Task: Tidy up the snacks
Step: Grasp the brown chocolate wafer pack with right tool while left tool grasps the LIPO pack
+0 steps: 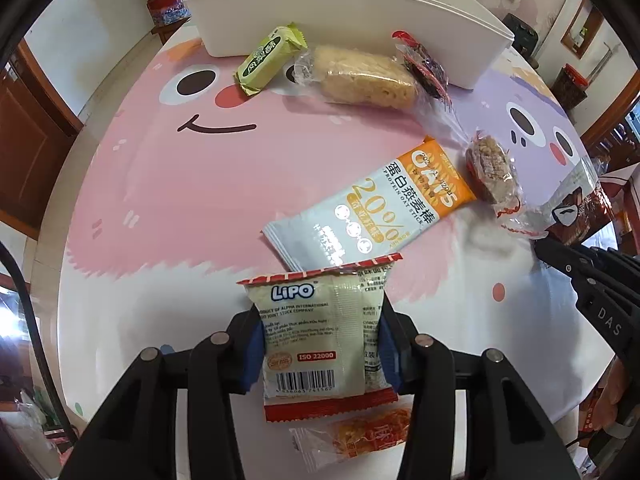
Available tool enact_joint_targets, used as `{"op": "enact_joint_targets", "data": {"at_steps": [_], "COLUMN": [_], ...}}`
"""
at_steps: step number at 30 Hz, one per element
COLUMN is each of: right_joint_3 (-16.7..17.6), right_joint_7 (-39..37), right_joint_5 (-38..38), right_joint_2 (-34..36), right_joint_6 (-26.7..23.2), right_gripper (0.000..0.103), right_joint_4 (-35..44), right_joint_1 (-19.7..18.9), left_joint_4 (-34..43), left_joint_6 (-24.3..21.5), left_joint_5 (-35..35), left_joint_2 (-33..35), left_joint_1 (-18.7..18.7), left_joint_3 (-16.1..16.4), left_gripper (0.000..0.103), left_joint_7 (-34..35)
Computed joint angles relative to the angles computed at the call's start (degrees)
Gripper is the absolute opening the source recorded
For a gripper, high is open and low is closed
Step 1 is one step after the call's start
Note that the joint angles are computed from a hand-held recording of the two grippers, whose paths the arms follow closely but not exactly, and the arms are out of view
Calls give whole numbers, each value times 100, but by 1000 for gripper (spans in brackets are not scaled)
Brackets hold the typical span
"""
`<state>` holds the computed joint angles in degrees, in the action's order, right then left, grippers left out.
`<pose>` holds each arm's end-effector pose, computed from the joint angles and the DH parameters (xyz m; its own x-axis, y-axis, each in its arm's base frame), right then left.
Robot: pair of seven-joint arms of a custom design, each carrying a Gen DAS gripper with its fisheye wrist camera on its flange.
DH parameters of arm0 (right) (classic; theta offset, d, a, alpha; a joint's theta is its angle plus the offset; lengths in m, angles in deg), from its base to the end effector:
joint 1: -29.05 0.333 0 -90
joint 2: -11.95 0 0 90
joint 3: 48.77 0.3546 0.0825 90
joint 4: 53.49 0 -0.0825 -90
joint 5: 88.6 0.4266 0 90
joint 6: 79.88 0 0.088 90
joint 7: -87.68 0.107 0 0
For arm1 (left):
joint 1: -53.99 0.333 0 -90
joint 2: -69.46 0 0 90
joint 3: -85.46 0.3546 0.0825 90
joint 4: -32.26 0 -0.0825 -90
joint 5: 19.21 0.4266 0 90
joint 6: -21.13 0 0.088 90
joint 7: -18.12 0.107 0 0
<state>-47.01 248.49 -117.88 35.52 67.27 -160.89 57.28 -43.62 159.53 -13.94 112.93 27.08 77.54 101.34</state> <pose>0.6090 0.3584 0.3281 -0.3023 -0.9504 -0.0737 -0.8616 0.3055 -0.4053 0.7022 -0.4504 0.3280 -0.4816 -0.8748 0.0537 -0.8356 0.4398 -0.3291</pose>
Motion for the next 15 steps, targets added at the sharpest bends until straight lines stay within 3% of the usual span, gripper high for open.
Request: {"op": "enact_joint_targets", "data": {"at_steps": [6, 15], "right_joint_3": [44, -133], "right_joint_7": [51, 507], "right_joint_5": [241, -385], "right_joint_2": [-122, -468], "right_joint_6": [375, 533], "right_gripper": [10, 10], "right_joint_4": [-199, -241], "right_joint_1": [-83, 100], "left_joint_4": [-491, -762], "left_joint_6": [482, 1188], "left_joint_5": [80, 548], "left_joint_2": [-296, -655], "left_joint_1": [1, -168], "left_joint_3": [79, 249], "left_gripper": [46, 46], "left_joint_7": [-115, -203]}}
